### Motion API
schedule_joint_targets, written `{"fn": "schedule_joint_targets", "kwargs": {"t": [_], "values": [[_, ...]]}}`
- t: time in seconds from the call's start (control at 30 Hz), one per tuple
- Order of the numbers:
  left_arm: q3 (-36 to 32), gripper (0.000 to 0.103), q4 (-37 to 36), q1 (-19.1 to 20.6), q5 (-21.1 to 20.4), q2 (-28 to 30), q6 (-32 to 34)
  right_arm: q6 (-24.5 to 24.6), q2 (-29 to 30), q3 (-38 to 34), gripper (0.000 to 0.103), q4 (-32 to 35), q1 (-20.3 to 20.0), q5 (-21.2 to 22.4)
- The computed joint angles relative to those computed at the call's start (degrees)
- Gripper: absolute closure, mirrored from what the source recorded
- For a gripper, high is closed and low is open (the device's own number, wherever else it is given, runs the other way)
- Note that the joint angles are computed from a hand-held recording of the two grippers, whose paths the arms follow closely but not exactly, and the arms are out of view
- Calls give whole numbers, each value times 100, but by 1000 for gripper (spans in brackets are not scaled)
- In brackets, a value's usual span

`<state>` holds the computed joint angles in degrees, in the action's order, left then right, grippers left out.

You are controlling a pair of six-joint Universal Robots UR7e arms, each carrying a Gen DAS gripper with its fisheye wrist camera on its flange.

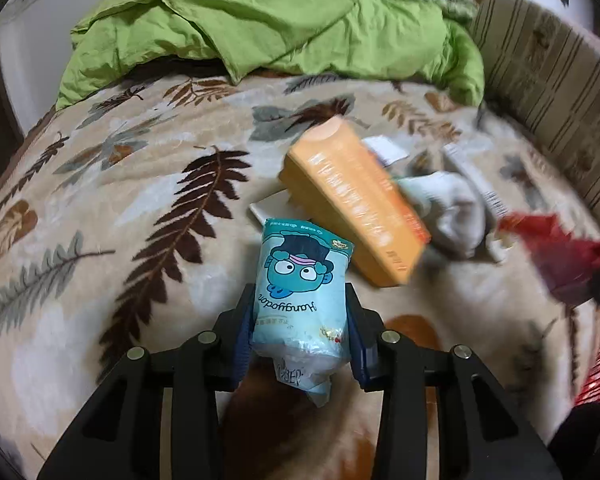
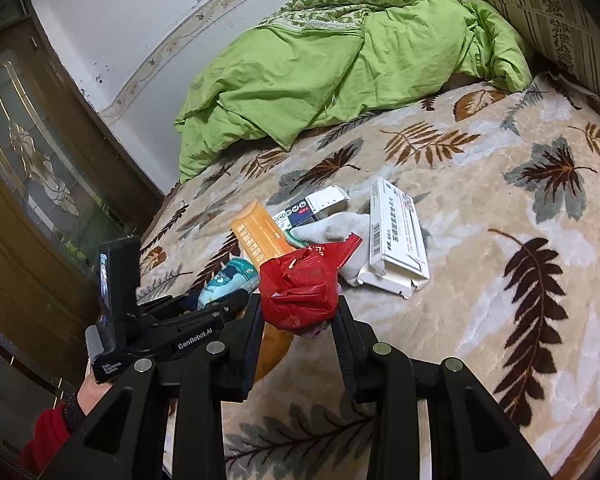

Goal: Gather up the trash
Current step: 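Hold the tissue pack and red bag in both grippers above the bed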

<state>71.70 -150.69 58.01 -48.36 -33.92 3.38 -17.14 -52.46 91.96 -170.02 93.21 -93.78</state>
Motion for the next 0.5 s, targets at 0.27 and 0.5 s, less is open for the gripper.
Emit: {"fn": "schedule_joint_targets", "kwargs": {"t": [0.27,0.5], "values": [[1304,64,-1011,-587,468,-471,-401,-209,-330,553,67,-491,-9,153],[1996,64,-2159,-995,1275,-529,-303,-583,-609,1081,67,-1008,68,102]]}}
